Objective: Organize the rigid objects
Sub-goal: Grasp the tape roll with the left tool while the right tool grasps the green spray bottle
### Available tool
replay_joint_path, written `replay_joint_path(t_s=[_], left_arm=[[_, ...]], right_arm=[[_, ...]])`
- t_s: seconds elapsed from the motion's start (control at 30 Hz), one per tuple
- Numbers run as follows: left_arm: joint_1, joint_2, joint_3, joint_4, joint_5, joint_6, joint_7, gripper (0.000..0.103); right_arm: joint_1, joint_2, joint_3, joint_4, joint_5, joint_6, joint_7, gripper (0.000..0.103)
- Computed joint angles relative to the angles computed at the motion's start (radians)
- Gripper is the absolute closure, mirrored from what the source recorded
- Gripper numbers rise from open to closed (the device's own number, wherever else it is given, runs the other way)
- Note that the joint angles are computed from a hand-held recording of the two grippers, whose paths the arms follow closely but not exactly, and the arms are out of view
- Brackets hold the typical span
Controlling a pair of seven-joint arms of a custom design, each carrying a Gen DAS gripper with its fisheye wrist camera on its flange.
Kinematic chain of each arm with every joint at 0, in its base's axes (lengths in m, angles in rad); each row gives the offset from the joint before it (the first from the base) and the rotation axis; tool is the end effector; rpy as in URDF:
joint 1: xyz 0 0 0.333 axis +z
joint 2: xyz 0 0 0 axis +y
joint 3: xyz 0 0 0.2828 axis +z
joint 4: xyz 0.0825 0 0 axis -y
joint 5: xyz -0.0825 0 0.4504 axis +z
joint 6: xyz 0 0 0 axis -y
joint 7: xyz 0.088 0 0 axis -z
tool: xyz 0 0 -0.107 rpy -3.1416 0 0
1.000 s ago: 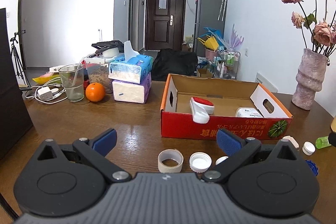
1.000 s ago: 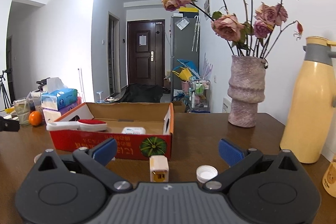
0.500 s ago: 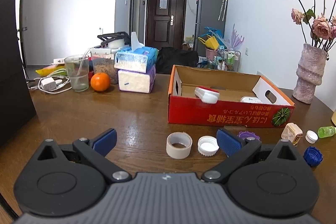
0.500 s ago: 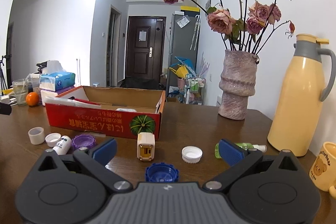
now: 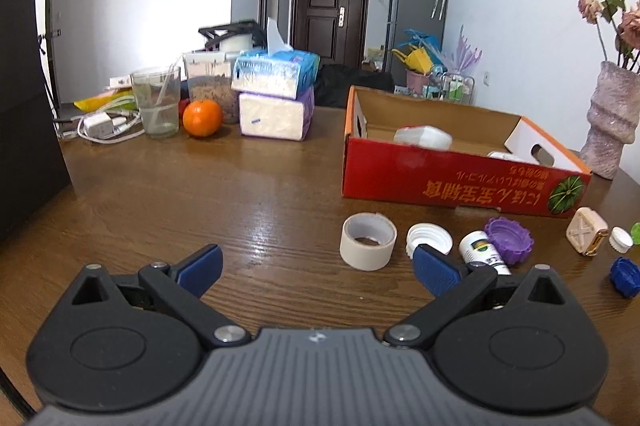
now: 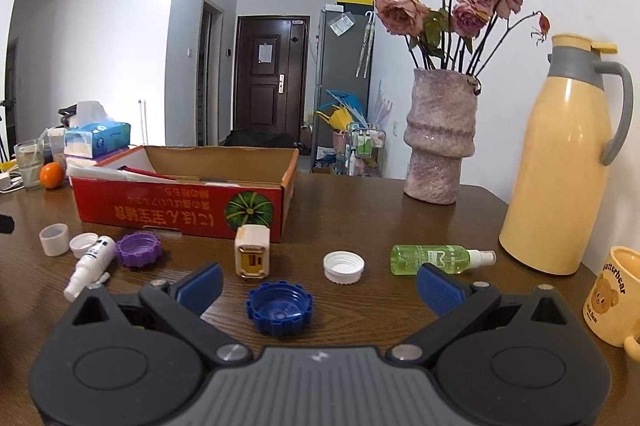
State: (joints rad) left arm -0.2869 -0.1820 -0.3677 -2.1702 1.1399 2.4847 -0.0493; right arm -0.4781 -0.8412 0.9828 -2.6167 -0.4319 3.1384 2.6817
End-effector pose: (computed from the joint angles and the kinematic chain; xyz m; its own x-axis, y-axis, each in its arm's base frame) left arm 0.4739 -0.3746 0.4567 0.1417 -0.9890 0.0416 -0.5144 -0.1095 -0.8505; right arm 0.4269 0.2724 0.4389 0.0038 -0.9988 0.0492 -0.3711 -0.0471 -0.9274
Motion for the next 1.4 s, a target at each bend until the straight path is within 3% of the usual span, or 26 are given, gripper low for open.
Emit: replay_joint_path(t_s=[0.7,0.77,0.9,0.97,1.1,1.4], left_arm=[[-0.063,0.223,0.089,0.187,0.013,-0.029,0.074,0.001],[-0.07,0.247,0.097,0.212,0.001,-0.027,0.104,0.006],[-0.074,0.279,0.12,0.239,-0.028,0.026,0.143,0.029],[-0.08,0.291,0.128,0.252,-0.03,0.032,0.154,0.034],[-0.077,0.293,0.142,0.247,-0.061,0.08,0.19,0.059],[-0.08,0.273,0.148,0.233,-0.052,0.082,0.176,0.059]], right_arm=[[-0.125,0.086,0.014,0.056,-0.088,-0.064,0.07,0.0],[-0.144,0.101,0.02,0.07,-0.103,-0.075,0.084,0.0],[-0.187,0.145,0.039,0.108,-0.138,-0.108,0.13,0.0],[-0.218,0.168,0.056,0.134,-0.159,-0.126,0.16,0.0],[-0.271,0.21,0.088,0.186,-0.201,-0.17,0.219,0.0],[-0.375,0.321,0.165,0.316,-0.297,-0.302,0.344,0.0]])
